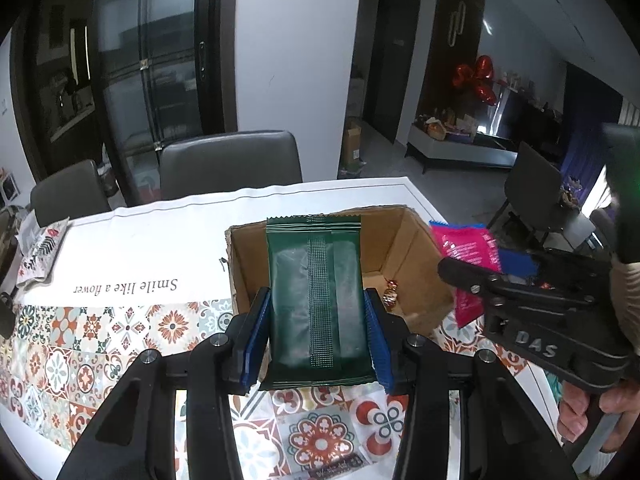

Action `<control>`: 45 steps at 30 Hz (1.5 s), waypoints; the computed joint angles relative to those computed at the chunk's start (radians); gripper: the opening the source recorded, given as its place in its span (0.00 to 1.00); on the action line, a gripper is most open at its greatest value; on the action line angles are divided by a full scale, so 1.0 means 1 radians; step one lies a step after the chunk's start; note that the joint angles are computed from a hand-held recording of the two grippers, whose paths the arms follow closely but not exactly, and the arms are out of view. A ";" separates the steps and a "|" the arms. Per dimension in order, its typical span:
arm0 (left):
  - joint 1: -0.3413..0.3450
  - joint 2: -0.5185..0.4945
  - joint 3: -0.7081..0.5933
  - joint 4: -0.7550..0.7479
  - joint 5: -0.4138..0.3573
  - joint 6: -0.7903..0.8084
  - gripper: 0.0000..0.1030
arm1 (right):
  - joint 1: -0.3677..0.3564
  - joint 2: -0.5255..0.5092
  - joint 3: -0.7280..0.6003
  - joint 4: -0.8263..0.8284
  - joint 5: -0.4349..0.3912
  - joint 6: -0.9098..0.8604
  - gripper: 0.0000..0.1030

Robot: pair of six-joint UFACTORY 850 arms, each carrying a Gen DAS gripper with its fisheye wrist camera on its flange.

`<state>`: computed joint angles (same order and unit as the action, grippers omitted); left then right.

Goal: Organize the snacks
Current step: 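Carry both packets over the box and open both tools to release them, then move both open tools back down to the remaining snacks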

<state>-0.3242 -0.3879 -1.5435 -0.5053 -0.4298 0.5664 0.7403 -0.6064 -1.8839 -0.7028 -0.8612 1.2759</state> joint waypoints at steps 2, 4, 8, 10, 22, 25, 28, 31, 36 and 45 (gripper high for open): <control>0.001 -0.033 -0.036 0.021 -0.016 -0.027 0.43 | -0.007 -0.012 -0.021 -0.005 0.001 -0.005 0.40; 0.000 -0.061 -0.072 0.044 -0.032 -0.064 0.43 | -0.011 -0.029 -0.046 -0.011 -0.008 -0.011 0.40; 0.006 -0.123 -0.149 0.020 -0.087 -0.099 0.43 | -0.026 -0.057 -0.084 -0.013 -0.008 -0.026 0.40; 0.005 -0.141 -0.174 0.041 -0.087 -0.140 0.47 | -0.038 -0.068 -0.097 -0.008 0.005 -0.023 0.41; -0.005 -0.002 0.024 0.070 0.052 -0.093 0.63 | -0.015 -0.025 0.000 -0.046 0.012 0.034 0.65; -0.004 0.047 0.091 0.028 0.079 -0.040 0.63 | 0.009 0.009 0.058 -0.077 0.033 0.063 0.65; -0.005 0.098 0.160 0.011 0.109 -0.009 0.64 | 0.030 0.037 0.103 -0.101 0.039 0.087 0.65; -0.008 0.144 0.224 0.011 0.133 0.004 0.65 | 0.056 0.055 0.135 -0.123 0.032 0.099 0.65; -0.005 0.206 0.313 -0.049 0.142 0.083 0.65 | 0.089 0.080 0.183 -0.109 0.048 0.085 0.65; -0.016 0.311 0.473 -0.118 0.189 0.171 0.66 | 0.138 0.113 0.266 -0.065 0.068 0.053 0.65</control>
